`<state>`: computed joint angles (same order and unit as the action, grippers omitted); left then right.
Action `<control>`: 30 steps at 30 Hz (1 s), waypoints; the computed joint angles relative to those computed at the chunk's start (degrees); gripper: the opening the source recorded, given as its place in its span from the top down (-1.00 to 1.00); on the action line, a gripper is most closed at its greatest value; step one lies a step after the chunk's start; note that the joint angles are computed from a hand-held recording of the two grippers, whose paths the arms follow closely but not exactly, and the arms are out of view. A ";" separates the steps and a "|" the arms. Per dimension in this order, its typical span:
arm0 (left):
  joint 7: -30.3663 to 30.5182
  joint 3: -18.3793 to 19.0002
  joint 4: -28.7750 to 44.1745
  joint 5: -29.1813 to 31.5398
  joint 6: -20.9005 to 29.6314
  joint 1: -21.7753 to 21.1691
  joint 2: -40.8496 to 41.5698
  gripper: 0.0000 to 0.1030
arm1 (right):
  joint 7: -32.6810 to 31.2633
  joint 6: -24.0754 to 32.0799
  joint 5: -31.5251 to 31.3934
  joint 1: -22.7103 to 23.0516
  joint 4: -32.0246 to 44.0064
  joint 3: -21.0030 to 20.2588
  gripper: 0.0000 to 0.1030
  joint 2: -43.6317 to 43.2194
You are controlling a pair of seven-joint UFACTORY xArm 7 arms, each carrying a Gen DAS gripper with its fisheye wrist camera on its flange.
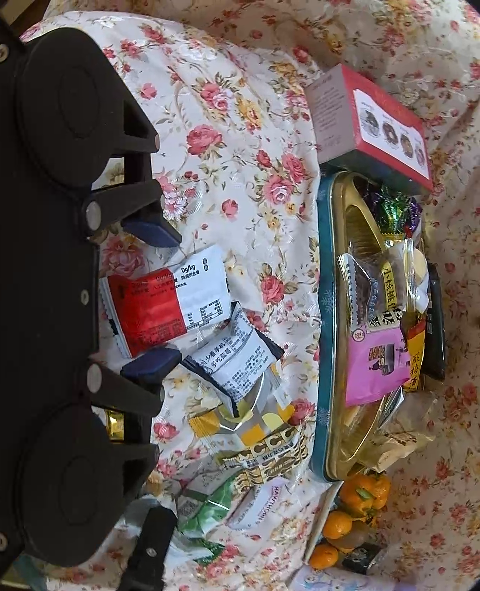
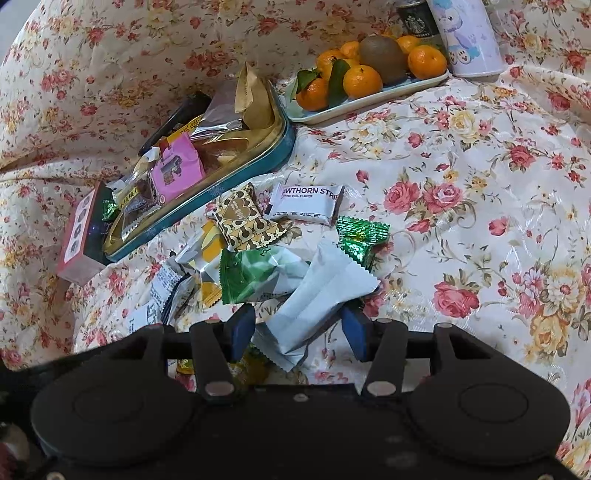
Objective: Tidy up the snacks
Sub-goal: 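Move left tool to red-and-white packet while right tool reaches pale blue packet, then close right tool on pale blue packet while left tool grasps red-and-white packet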
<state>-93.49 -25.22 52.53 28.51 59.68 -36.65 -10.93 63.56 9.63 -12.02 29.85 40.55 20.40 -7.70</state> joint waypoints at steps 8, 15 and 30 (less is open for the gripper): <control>-1.78 -0.54 -1.42 1.09 -0.95 0.25 -1.21 -0.30 | -3.20 1.06 7.74 1.60 -0.18 -1.74 0.22 -0.68; -3.33 -0.96 -1.19 1.75 -0.40 0.31 -0.97 -0.29 | -4.87 5.90 3.52 0.63 0.37 0.24 0.58 -3.10; -4.66 -1.25 -2.01 0.49 0.52 0.28 -2.96 0.16 | 0.42 11.77 -9.42 -1.88 -0.69 3.81 0.38 -5.74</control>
<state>-98.15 -26.47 50.53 29.00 60.21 -36.37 -13.89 63.97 21.40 -21.45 27.97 39.86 24.21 -13.45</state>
